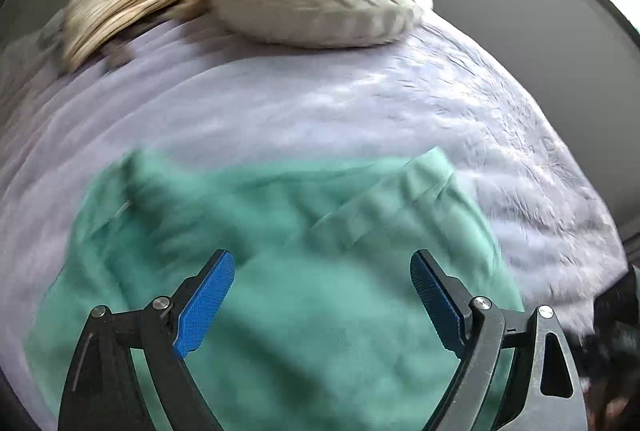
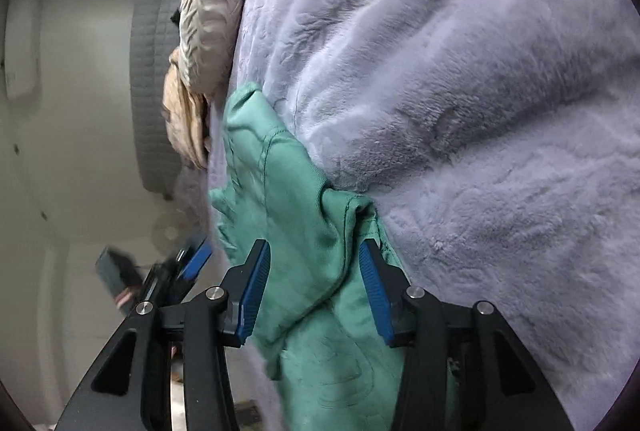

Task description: Fold large clothes

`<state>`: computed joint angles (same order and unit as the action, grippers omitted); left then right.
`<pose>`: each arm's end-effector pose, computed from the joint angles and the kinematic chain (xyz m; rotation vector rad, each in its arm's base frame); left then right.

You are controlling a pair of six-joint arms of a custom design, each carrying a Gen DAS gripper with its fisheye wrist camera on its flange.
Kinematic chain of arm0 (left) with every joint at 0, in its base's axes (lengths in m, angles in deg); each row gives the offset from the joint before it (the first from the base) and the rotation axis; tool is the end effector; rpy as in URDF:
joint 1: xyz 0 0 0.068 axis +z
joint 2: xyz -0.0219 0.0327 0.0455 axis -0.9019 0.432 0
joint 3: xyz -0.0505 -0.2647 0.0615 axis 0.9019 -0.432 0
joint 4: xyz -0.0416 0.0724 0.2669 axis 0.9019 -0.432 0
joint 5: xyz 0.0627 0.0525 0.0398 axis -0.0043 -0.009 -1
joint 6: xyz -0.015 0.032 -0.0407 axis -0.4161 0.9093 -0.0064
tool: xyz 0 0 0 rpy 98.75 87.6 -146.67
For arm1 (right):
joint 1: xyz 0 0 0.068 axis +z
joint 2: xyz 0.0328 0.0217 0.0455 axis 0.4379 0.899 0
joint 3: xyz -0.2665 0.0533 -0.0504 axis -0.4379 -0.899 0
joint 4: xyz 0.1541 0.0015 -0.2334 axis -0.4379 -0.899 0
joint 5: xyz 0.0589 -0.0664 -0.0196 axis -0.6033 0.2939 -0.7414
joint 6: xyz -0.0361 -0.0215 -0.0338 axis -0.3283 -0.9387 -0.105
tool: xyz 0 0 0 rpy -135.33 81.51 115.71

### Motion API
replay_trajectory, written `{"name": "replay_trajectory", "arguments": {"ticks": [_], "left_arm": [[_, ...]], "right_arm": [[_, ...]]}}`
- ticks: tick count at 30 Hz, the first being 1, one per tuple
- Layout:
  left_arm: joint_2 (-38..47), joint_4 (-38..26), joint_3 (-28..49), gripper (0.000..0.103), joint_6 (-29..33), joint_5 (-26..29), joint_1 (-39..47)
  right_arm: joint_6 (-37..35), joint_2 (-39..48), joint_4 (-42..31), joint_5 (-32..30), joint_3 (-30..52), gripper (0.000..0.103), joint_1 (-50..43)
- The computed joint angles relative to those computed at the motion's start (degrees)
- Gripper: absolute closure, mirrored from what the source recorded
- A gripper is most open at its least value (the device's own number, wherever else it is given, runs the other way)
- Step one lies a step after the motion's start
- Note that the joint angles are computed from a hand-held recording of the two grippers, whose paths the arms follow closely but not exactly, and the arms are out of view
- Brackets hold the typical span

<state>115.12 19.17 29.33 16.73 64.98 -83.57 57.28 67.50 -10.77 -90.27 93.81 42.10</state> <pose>0.4675 -0.1721 0.1957 0.9504 2.5537 -0.3562 0.1880 0.0604 0.1402 1.3482 1.8822 1.2725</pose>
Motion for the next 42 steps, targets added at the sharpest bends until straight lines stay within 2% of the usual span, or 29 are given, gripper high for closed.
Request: {"name": "replay_trajectory", "arguments": {"ticks": [2, 5, 8, 9, 10, 11, 12, 13, 14, 15, 17, 19, 22, 24, 26, 27, 28, 30, 33, 36, 39, 42], "left_arm": [[3.61, -0.88, 4.66, 0.013, -1.27, -1.56, -2.99], [10.77, -5.75, 15.41, 0.013, -2.7, -2.59, -6.61], [16.75, -11.95, 24.89, 0.014, -2.63, -3.03, -8.78], [18.72, -14.03, 27.91, 0.025, -2.1, -3.87, -9.5], [19.9, -15.08, 29.57, 0.054, -1.61, -4.71, -10.19], [22.32, -18.37, 33.72, 0.065, -0.45, -5.05, -10.61], [23.31, -19.67, 35.42, 0.08, -0.29, -4.64, -10.66], [22.37, -19.22, 34.25, 0.089, -0.52, -3.69, -10.62], [20.38, -17.38, 31.34, 0.089, -0.68, -3.28, -10.53], [16.47, -13.15, 25.55, 0.089, -0.79, -2.66, -10.22], [13.32, -9.64, 21.09, 0.089, -0.47, -1.54, -9.57], [14.84, -10.79, 23.01, 0.089, -0.02, -1.32, -9.46], [16.86, -8.94, 23.22, 0.089, -2.2, -4.89, -10.99], [17.48, -8.07, 23.48, 0.083, -4.83, -5.6, -11.39], [16.81, -6.94, 23.02, 0.065, -6.77, -6.93, -11.51], [15.53, -5.87, 21.58, 0.044, -6.81, -7.88, -11.3], [13.18, -3.13, 18.65, 0.028, -6.93, -9.39, -11.1], [9.28, 1.27, 14.49, 0.026, -6.45, -8.8, -10.11], [8.67, -1.11, 17.68, 0.026, -5.08, -7.1, -8.25], [6.12, -0.26, 14.65, 0.026, -4.08, -8.1, -6.64], [-1.12, 5.04, 2.32, 0.026, -3.07, -9.82, -4.32], [-7.68, 10.14, -9.68, 0.026, -2.42, -12.55, -2.22]], "right_arm": [[3.17, 1.18, 7.19, 0.94, -3.04, 0.053, 0.31], [7.68, 6.27, 18.66, 1.98, -6.24, 0.053, 0.57], [9.84, 7.15, 21.43, 3.87, -7.49, 0.057, 1.54], [10.74, 7.42, 22.06, 4.89, -7.79, 0.057, 1.98], [11.37, 7.62, 22.5, 5.55, -8.12, 0.058, 2.23], [12.0, 7.37, 22.24, 6.35, -8.32, 0.059, 2.69], [12.31, 9.59, 23.83, 5.93, -7.94, 0.068, 2.23], [12.24, 10.53, 23.82, 5.04, -7.63, 0.083, 1.64], [11.95, 10.65, 22.01, 4.06, -6.89, 0.101, 0.95], [11.73, 9.42, 19.98, 4.34, -6.42, 0.101, 0.83], [7.97, 2.26, 9.65, 5.86, -4.37, 0.101, 1.18], [2.85, -4.14, -4.8, 8.33, -0.56, 0.101, 2.74], [2.54, -2.76, -11.72, 9.54, 1.09, 0.103, 3.16], [4.5, -2.65, -9.54, 9.08, -1.68, 0.103, 3.06], [3.39, -5.67, -12.23, 8.56, -1.7, 0.103, 2.84], [2.51, -7.53, -14.5, 8.79, -1.52, 0.103, 3.2], [0.92, -9.04, -17.22, 8.53, -0.69, 0.103, 3.14], [0.07, -11.72, -19.95, 7.89, -0.55, 0.103, 3.16], [-0.95, -14.41, -24.4, 7.96, 0.64, 0.1, 2.94], [-5.37, -15.11, -28.71, 10.12, 4.66, 0.098, 2.78], [-13.78, -9.36, -27.52, 8.19, 10.71, 0.098, 0.13], [-23.18, 2.86, -22.4, 2.04, 18.88, 0.098, -3.47]]}}
